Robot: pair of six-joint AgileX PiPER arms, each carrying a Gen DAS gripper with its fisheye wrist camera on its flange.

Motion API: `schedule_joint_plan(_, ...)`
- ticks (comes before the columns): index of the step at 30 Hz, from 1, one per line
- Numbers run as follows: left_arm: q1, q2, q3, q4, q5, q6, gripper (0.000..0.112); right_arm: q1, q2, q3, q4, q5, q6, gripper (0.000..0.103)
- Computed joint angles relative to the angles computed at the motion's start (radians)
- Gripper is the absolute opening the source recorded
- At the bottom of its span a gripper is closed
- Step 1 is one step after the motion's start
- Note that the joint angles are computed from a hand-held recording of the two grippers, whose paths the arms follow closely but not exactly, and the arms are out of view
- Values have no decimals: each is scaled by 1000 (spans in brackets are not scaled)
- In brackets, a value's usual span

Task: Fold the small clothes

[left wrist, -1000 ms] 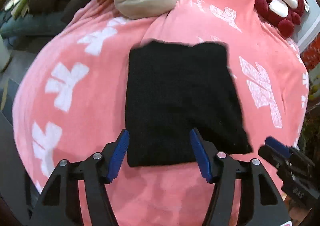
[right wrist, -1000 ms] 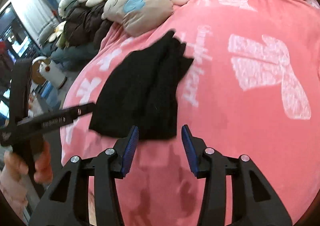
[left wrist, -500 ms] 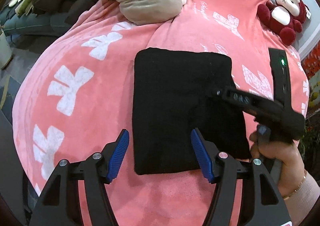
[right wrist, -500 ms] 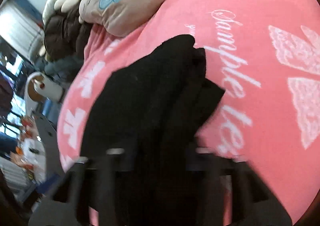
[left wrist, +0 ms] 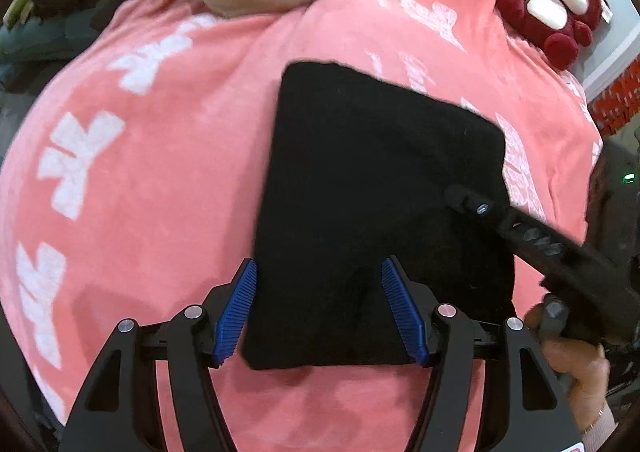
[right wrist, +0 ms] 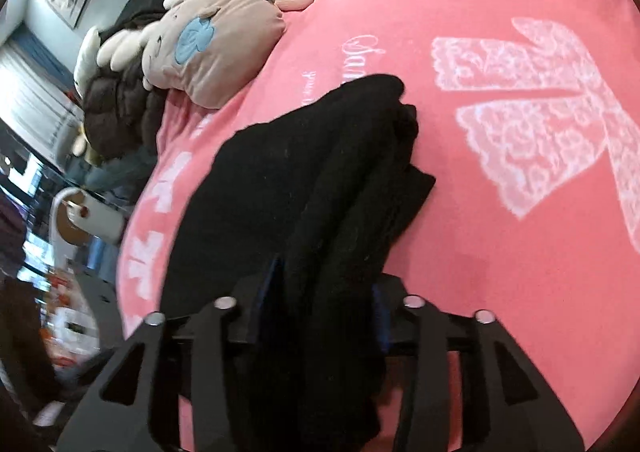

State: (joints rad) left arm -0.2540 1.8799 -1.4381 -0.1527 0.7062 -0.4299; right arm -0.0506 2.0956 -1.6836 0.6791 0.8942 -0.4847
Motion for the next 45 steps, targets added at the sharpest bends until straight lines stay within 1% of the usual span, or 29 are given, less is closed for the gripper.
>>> schedule_joint_plan(1,-6,4,0,15,-1,-18,64,-5,2,-5,4,24,2,55)
schedule_joint_plan(2,-9,7,-1,21,0,-25,65,-10,-7,5,-1,46,7,57)
schedule_joint_plan(4,-14,5,4,22,-1,-31,65,-37,-35,65,30,86,-46,57)
schedule_joint_plan(6,-14,5,4,18,7,-29,65,-60,-82,155,64,93,-106,57)
schedule_joint_plan(7,-14,4,4,18,10,-24,65,-66,-103,192,69,84,-135,47)
schedule_joint_plan(8,-15,4,3,24,13,-23,65,-64,-123,232,48,71,-167,31)
schedule_joint_plan(10,-25,18,-10,54,31,-34,66,-66,-125,239,29,78,-154,24)
schedule_joint_plan(12,-31,41,-29,73,58,-40,66,-80,-160,238,33,99,-137,18)
schedule_joint_plan(14,-42,44,-27,91,60,-45,66,-69,-200,262,11,73,-142,19)
schedule_joint_plan(15,-51,51,-30,116,67,-59,66,-53,-202,262,-28,63,-140,19)
schedule_joint_plan(16,-56,60,-34,129,72,-69,67,-31,-214,281,-81,22,-142,19)
schedule_joint_plan(17,-56,64,-35,123,76,-72,67,-29,-224,285,-94,17,-136,19)
schedule_joint_plan(18,-56,64,-37,122,81,-81,67,-33,-252,294,-72,20,-147,19)
schedule_joint_plan(20,-64,43,-28,138,79,-109,66,-28,-328,329,-35,-13,-191,19)
schedule_joint_plan(22,-75,28,-26,164,84,-135,66,-16,-360,335,-14,-15,-224,19)
schedule_joint_plan(23,-80,20,-22,166,83,-136,66,-2,-357,329,-21,-7,-230,19)
schedule_joint_plan(24,-85,19,-28,170,91,-137,66,20,-345,324,-58,-21,-215,18)
schedule_joint_plan(26,-101,22,-41,200,115,-158,66,57,-292,321,-190,-52,-143,18)
schedule_joint_plan(27,-104,19,-42,202,120,-157,66,54,-266,312,-205,-36,-117,18)
schedule_joint_plan(28,-107,19,-46,209,130,-164,66,32,-265,303,-181,-7,-104,17)
schedule_joint_plan(30,-104,14,-46,205,136,-157,66,-2,-301,332,-109,2,-145,17)
schedule_joint_plan(31,-108,9,-46,214,144,-163,66,-2,-329,354,-122,-17,-150,17)
schedule_joint_plan(32,-111,3,-44,220,147,-164,66,3,-328,360,-143,-20,-148,18)
schedule_joint_plan(35,-132,-7,-50,248,170,-188,66,29,-277,372,-257,-38,-100,18)
schedule_joint_plan(37,-144,-15,-57,257,191,-205,66,6,-278,376,-217,-18,-112,18)
schedule_joint_plan(38,-149,-24,-55,261,194,-210,66,-22,-301,383,-164,3,-133,19)
schedule_joint_plan(40,-158,-40,-48,265,193,-216,66,-46,-355,414,-122,-5,-168,21)
schedule_joint_plan(44,-192,-61,-46,304,205,-264,66,-56,-428,441,-132,-10,-191,21)
schedule_joint_plan(45,-203,-62,-55,315,220,-279,66,-62,-448,450,-129,-18,-195,27)
